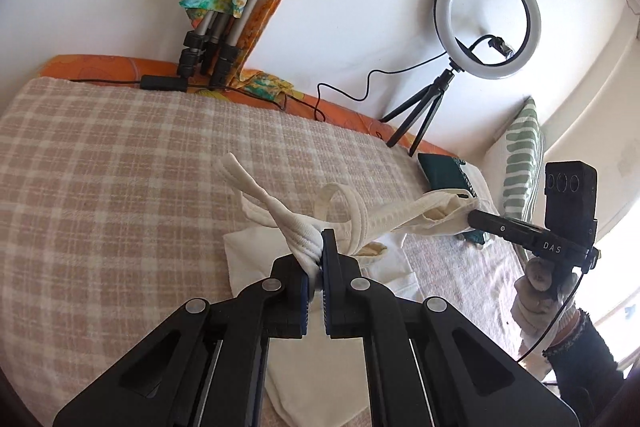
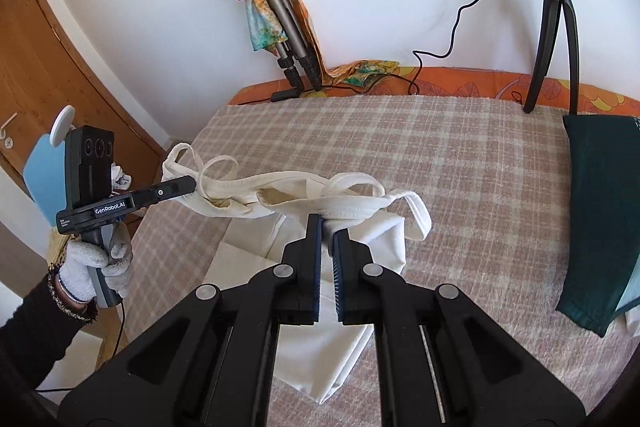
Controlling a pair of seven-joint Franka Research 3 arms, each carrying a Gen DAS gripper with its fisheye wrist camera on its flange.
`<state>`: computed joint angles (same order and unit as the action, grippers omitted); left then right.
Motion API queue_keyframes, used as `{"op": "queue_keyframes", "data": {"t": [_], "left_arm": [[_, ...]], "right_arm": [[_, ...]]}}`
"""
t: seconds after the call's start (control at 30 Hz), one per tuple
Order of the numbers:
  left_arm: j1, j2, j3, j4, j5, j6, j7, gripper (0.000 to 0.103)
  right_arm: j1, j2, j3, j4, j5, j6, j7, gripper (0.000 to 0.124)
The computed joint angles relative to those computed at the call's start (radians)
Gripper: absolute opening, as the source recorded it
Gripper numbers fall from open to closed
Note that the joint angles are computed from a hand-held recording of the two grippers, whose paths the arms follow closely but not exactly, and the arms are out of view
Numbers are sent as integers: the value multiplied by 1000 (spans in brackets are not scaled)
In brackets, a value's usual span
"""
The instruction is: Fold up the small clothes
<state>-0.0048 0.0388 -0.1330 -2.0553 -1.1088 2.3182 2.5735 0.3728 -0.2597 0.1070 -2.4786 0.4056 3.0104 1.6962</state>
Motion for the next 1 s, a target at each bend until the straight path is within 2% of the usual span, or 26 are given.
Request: {"op": "queue_keyframes", "data": {"t": [0.13,0.23,0.37,0.5,0.53,0.63,0.7,0.8,0.93,1.0], "left_arm": [[-16,-108,11,-147,4,36,75,4],[-40,-155,28,-225,18,58,100,4],[-67,-203,53,-301,16,74,131,4],[-81,-236,74,-344,27,68,142,4],[-83,-244,75,-354,51,70,142,9],[-82,-283,86,-391,162,63,121,12],[-79,-320,121,-408,193,6,134,12],[-72,-371,175,-406,200,-104,170,12],[-88,-384,180,-363,155,-96,186,12],[-104,-358,157,-333,131,-39,188,12]], "right_arm": [[-50,-80,105,-100,-94,-22,119,7],[-70,-95,163,-137,-164,-56,206,7],[-93,-117,209,-183,-253,-71,326,7],[-103,-165,218,-228,-304,-77,412,7],[-98,-179,213,-235,-312,-90,418,7],[-79,-243,208,-248,-339,-189,429,7],[-54,-304,191,-264,-343,-232,428,7],[-26,-365,177,-266,-339,-230,405,7],[-74,-270,209,-158,-387,-223,390,7],[-87,-174,207,-88,-412,-229,377,7]]}}
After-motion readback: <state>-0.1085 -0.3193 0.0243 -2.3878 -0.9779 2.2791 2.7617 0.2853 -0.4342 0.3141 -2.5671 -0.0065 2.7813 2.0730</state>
